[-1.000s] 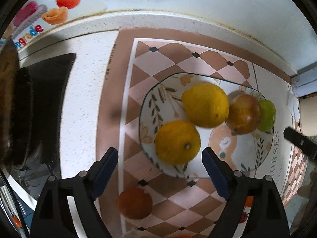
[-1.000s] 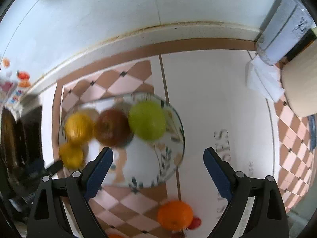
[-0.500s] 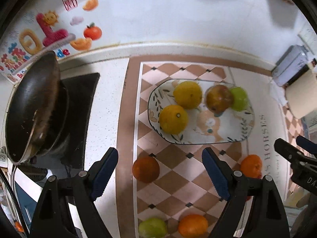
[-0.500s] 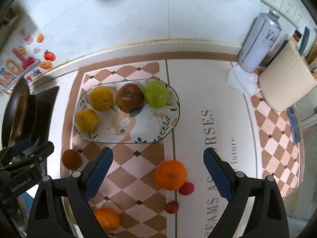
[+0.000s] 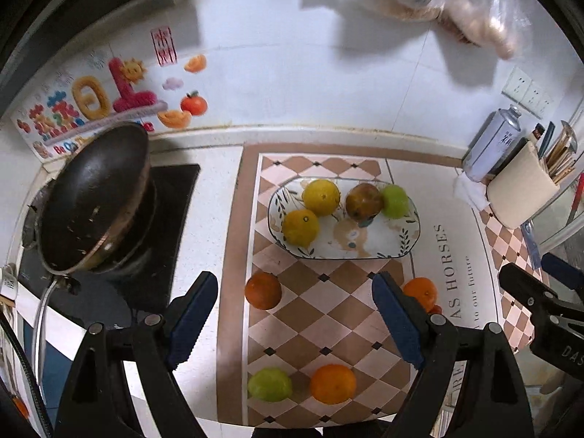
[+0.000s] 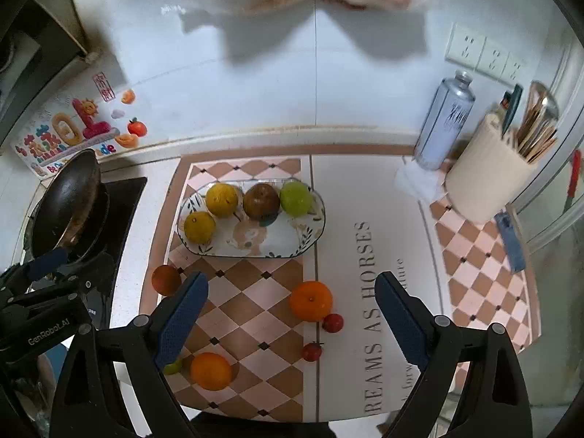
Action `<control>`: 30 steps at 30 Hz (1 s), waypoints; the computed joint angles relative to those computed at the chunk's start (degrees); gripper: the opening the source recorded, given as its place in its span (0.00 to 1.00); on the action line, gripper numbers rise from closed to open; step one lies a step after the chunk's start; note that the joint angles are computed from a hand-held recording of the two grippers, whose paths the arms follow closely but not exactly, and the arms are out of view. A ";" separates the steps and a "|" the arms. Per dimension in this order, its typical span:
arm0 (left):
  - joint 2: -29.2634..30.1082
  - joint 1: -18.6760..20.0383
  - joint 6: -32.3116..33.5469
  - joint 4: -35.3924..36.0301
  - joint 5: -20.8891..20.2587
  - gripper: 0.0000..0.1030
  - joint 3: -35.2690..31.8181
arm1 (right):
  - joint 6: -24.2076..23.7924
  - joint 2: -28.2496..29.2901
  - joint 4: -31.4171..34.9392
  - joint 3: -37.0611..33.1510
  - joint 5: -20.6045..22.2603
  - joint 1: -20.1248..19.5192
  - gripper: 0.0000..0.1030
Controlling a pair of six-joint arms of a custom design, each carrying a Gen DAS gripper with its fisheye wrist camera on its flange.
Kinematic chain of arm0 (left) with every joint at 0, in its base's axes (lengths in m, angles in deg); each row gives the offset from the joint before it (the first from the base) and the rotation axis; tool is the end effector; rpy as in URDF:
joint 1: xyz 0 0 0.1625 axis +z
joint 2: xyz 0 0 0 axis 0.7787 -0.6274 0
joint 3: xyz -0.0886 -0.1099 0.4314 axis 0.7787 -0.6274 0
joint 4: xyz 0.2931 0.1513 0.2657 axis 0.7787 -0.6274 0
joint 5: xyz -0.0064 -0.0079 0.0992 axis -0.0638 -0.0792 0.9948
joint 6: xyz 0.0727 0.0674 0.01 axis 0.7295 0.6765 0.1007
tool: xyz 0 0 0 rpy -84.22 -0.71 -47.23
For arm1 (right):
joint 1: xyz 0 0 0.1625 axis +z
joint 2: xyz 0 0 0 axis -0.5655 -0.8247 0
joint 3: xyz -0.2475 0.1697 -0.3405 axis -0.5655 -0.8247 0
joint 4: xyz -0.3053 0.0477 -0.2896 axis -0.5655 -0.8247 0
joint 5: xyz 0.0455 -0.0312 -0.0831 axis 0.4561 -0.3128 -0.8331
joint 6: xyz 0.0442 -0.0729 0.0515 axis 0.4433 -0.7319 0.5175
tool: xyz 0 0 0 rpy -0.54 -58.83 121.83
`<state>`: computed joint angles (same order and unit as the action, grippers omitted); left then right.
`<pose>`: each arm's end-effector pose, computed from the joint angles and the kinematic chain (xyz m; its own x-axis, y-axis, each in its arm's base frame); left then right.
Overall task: Organize fruits
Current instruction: 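Lift both open tools away from the plate, then grasp an orange with the right tool while the left tool grasps a green apple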
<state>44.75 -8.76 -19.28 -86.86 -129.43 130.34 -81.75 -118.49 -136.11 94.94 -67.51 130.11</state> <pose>-0.4718 -0.7017 0.0500 -0.6950 0.3014 -0.6528 0.5239 0.8341 -0.1726 0.1244 -0.6390 0.4383 -0.7143 0.2941 0.6350 -0.1377 0.8306 -0.5396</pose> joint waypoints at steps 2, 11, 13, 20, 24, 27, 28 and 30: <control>-0.89 -0.65 0.23 -0.67 0.36 0.84 1.18 | 0.09 -0.83 -0.42 0.72 -0.06 0.71 0.92; -4.28 -3.01 1.68 -5.87 2.04 0.84 6.29 | 1.32 -3.35 -2.51 3.02 -0.38 2.98 0.92; -4.43 -3.16 2.02 -6.81 2.37 0.84 6.74 | 1.86 -3.68 -2.37 3.30 0.20 2.99 0.92; -3.62 -1.72 -0.68 -0.89 2.48 0.89 5.52 | 9.11 -2.11 15.78 0.91 11.77 -2.77 0.92; -3.25 0.29 -3.80 4.01 3.38 0.99 6.09 | 10.28 2.82 27.23 -1.51 18.13 -7.61 0.92; -2.80 2.32 -8.51 10.84 3.18 0.99 5.48 | 9.31 6.97 31.58 -2.24 21.95 -10.30 0.92; -2.74 2.85 -9.79 12.50 3.03 0.99 5.40 | 8.97 8.24 32.58 -2.41 22.64 -10.91 0.92; -2.79 3.97 -12.42 15.57 2.17 0.99 5.41 | 8.34 10.23 33.38 -2.62 23.13 -11.53 0.91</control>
